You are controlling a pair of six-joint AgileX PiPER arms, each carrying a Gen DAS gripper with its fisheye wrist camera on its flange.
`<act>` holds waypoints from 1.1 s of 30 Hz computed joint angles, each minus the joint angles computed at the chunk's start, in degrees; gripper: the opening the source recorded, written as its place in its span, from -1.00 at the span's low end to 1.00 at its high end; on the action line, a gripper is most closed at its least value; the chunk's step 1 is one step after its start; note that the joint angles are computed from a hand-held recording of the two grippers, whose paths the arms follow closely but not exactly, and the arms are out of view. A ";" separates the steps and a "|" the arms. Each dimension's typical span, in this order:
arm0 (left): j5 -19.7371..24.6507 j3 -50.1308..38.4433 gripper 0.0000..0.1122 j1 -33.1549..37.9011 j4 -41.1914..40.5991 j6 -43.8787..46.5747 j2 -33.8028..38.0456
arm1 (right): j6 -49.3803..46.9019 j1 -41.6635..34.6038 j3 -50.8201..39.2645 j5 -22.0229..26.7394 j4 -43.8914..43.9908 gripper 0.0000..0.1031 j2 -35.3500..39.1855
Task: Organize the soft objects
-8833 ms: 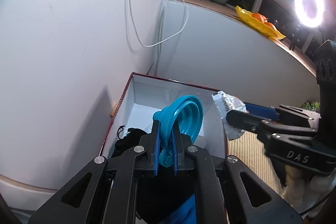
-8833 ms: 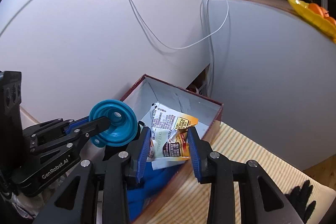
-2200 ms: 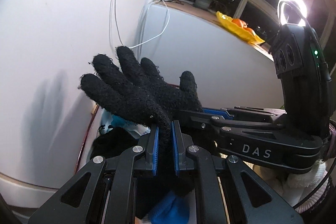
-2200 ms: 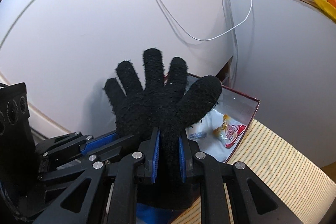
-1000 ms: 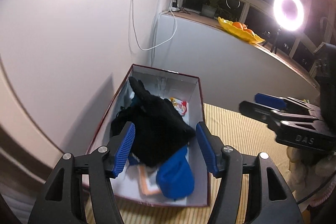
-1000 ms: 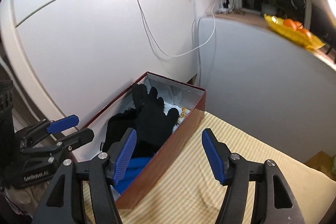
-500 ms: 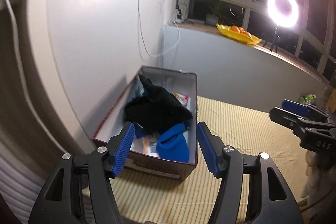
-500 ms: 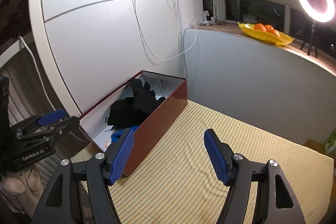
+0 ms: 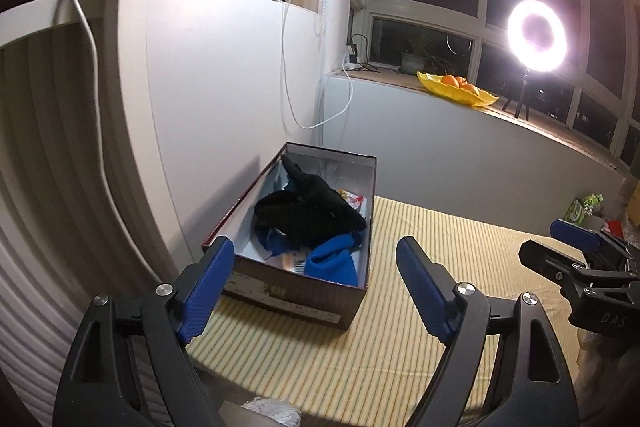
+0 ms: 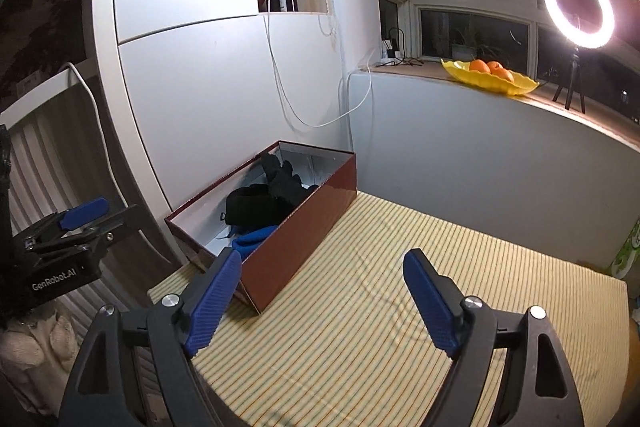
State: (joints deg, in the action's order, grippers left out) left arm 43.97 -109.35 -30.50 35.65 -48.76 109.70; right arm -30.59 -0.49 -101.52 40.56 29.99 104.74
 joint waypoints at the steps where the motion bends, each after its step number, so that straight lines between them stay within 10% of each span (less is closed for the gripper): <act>1: 0.28 -0.03 0.49 -0.11 0.44 -0.23 0.01 | 0.22 -0.06 0.55 -0.36 -0.17 0.56 -0.32; 33: 0.81 0.91 0.49 -1.81 2.06 -1.18 -1.13 | 0.70 0.02 5.85 -3.53 -0.34 0.58 -3.36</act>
